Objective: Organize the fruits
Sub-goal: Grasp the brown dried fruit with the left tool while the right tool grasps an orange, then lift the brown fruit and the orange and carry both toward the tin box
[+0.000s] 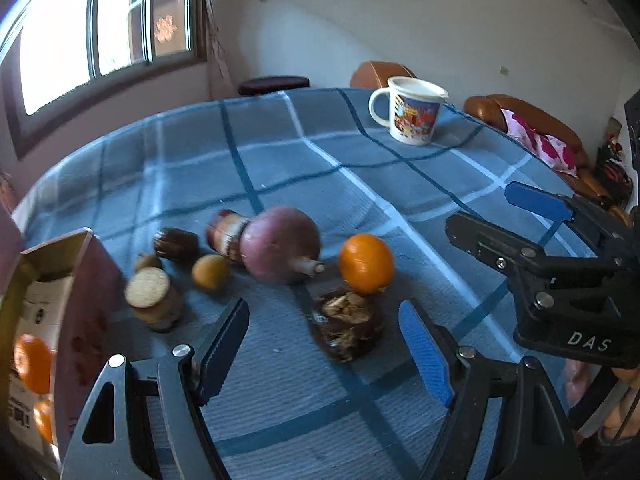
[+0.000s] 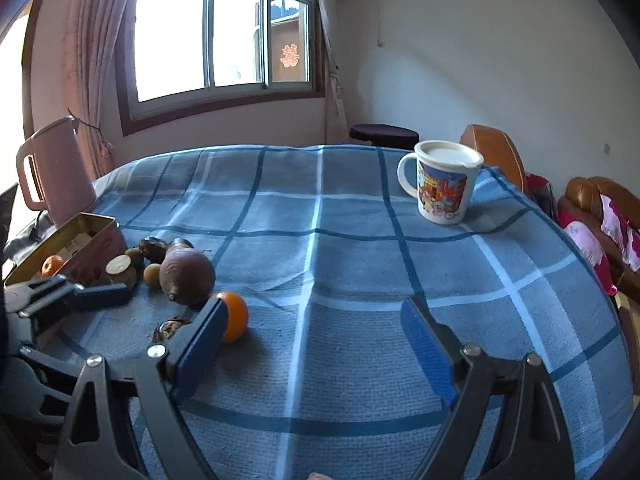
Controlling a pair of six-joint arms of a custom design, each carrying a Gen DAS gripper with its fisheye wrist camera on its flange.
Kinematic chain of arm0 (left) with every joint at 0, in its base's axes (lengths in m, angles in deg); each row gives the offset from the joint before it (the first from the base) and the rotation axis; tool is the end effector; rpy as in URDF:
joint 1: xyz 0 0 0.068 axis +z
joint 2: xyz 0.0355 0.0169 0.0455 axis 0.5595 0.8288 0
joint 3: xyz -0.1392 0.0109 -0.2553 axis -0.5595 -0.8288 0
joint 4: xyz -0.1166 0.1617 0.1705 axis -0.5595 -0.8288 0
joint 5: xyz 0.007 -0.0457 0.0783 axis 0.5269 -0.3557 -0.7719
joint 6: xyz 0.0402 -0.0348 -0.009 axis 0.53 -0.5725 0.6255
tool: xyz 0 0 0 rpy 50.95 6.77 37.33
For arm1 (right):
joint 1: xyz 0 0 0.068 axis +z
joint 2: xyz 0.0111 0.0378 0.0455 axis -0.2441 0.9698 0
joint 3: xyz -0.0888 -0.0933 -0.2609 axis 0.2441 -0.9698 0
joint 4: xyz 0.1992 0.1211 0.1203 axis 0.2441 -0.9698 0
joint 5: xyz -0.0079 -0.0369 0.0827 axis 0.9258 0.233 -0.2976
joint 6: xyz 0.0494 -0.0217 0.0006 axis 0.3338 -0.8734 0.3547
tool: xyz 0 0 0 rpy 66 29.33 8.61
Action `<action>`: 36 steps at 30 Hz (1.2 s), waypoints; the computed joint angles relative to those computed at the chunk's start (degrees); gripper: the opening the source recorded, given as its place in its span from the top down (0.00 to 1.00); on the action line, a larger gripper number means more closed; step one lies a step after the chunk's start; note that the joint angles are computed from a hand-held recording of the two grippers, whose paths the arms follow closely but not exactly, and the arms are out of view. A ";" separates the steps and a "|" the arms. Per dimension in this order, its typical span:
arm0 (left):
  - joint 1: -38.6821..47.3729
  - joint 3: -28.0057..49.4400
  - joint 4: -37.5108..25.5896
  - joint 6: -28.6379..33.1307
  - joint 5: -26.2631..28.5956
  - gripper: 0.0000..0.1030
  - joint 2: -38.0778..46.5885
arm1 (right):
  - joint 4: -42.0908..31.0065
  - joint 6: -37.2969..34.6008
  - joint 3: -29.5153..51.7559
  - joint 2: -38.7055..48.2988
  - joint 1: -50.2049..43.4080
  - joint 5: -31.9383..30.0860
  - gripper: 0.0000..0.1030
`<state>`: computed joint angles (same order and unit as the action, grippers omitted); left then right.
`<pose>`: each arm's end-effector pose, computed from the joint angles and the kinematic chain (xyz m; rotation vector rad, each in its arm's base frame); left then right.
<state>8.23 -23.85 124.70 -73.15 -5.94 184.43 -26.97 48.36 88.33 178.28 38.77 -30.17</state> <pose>0.2899 -0.1433 0.0436 0.5595 2.2919 -0.3108 0.2072 0.2378 0.0837 -0.0192 2.1542 0.0988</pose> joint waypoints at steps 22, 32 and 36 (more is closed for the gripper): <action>8.50 -3.75 5.59 2.70 1.68 0.55 -0.91 | -9.65 -1.53 15.04 8.46 -1.52 -8.72 0.36; 8.70 -2.63 5.21 1.99 2.05 0.55 -0.02 | -15.69 -3.37 20.74 12.00 -3.14 -15.60 0.61; 8.95 -3.59 7.06 1.47 2.02 0.55 -0.25 | -15.36 -3.60 20.73 12.24 -3.24 -16.53 0.64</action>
